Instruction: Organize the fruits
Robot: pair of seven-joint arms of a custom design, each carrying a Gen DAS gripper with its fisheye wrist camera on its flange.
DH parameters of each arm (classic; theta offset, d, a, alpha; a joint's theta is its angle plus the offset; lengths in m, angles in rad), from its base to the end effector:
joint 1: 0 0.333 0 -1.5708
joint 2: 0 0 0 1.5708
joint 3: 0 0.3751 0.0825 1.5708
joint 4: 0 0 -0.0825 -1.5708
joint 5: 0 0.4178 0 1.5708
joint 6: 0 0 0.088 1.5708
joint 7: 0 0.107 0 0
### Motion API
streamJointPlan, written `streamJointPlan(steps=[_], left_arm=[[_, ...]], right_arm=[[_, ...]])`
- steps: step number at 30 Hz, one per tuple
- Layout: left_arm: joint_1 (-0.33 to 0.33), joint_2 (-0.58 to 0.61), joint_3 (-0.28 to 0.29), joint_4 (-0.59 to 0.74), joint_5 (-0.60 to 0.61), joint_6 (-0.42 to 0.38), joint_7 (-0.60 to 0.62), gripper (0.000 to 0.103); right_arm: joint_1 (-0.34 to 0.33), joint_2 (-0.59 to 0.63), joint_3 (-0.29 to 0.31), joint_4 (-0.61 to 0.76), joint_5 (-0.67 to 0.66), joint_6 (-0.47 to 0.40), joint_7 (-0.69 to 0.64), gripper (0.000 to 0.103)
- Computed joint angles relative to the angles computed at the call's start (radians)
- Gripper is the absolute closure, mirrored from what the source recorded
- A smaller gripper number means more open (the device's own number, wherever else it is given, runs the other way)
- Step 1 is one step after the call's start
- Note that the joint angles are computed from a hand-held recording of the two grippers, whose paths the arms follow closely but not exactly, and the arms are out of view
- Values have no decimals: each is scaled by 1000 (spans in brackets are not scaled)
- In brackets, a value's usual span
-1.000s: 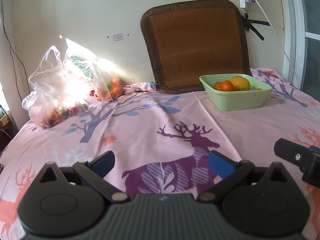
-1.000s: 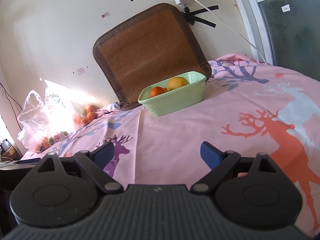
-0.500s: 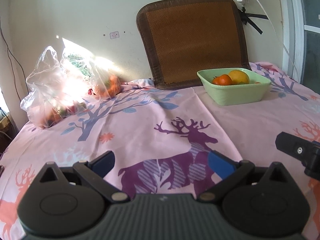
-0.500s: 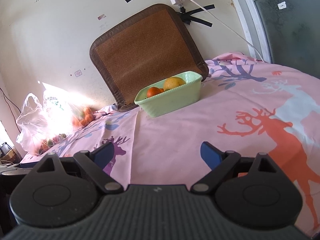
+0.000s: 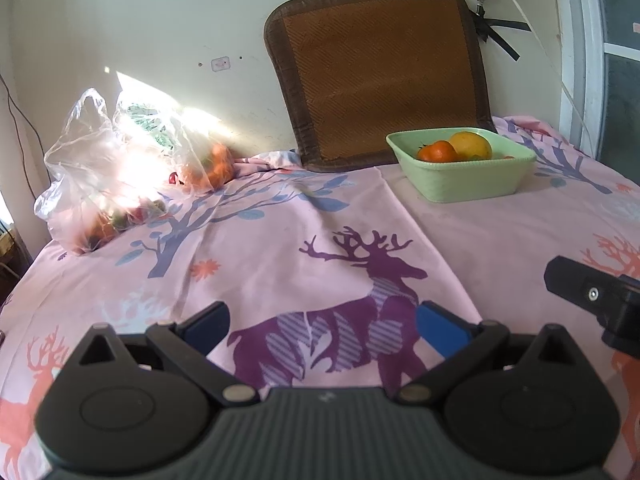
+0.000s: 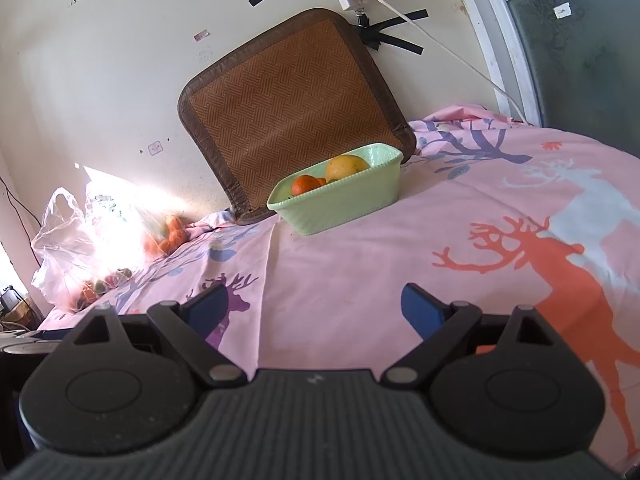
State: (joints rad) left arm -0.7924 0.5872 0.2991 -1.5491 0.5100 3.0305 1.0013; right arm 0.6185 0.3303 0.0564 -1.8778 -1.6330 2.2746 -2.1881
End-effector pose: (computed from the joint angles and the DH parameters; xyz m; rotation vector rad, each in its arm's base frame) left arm 0.6605 -0.4627 0.4479 -1.1724 2.0561 -0.9336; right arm 0.5600 0.4124 0.3988 -0.8768 1.8631 -0.9204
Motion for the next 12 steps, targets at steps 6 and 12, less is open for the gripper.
streamJointPlan(steps=[6,12], left_arm=[[26,-6,-37,-1,-15,-7,28,0],[74,-13,-103,-7,-49,1,95,0]], right_arm=[[1,-1,-1,-1,-1,-2,-1,8],[4,-1,0,1,-5,-15,-15,8]])
